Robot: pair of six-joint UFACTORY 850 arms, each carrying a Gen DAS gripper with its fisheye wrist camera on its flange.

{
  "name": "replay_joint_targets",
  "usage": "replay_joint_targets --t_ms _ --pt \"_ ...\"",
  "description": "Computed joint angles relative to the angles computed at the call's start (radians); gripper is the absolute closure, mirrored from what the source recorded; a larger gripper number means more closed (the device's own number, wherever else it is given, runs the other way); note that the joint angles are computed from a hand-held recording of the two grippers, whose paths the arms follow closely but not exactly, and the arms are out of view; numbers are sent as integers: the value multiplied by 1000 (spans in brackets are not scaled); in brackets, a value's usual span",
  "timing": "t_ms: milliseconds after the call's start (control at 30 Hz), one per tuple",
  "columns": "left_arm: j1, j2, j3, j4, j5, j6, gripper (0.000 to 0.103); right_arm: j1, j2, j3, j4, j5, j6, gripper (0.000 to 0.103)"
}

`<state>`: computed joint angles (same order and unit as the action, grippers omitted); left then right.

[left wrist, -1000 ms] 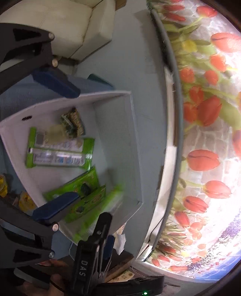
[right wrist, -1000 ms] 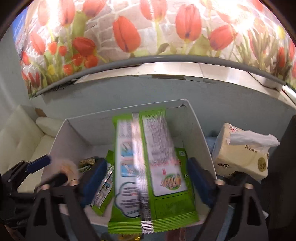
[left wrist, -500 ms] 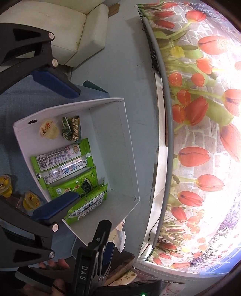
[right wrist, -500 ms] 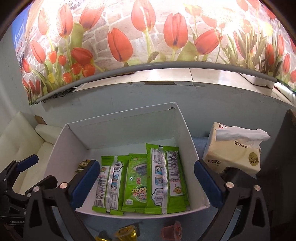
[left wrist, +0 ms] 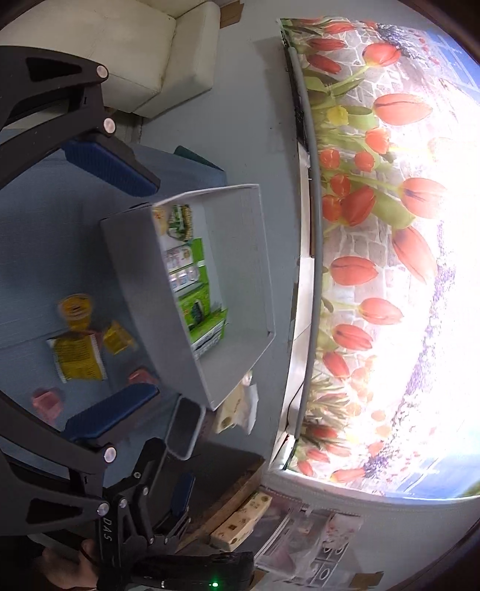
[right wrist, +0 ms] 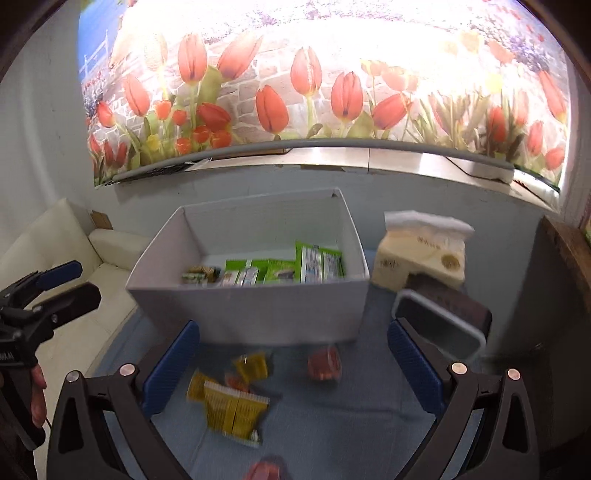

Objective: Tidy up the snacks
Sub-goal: 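Reach the right gripper to the pink jelly cup and grasp it, then hold the pink jelly cup with the right gripper while the left gripper grasps the yellow snack bag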

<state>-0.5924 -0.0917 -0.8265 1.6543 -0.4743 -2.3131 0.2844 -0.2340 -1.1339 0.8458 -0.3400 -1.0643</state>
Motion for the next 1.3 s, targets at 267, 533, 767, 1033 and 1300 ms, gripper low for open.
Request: replay_joint_targets --t_ms 267,533,767,1033,1300 --pt "-135 53 99 -64 -31 -65 0 -4 102 215 -92 46 58 0" --pt "-230 43 130 -160 -73 -61 0 18 52 279 -142 125 87 0" --pt "-237 44 158 -159 -39 -111 0 26 10 264 -128 114 113 34" --pt "-218 18 142 -146 -27 -101 0 14 37 281 -21 84 26 52" --pt "-139 -106 39 -101 66 -75 0 -39 130 337 73 39 -69 52"
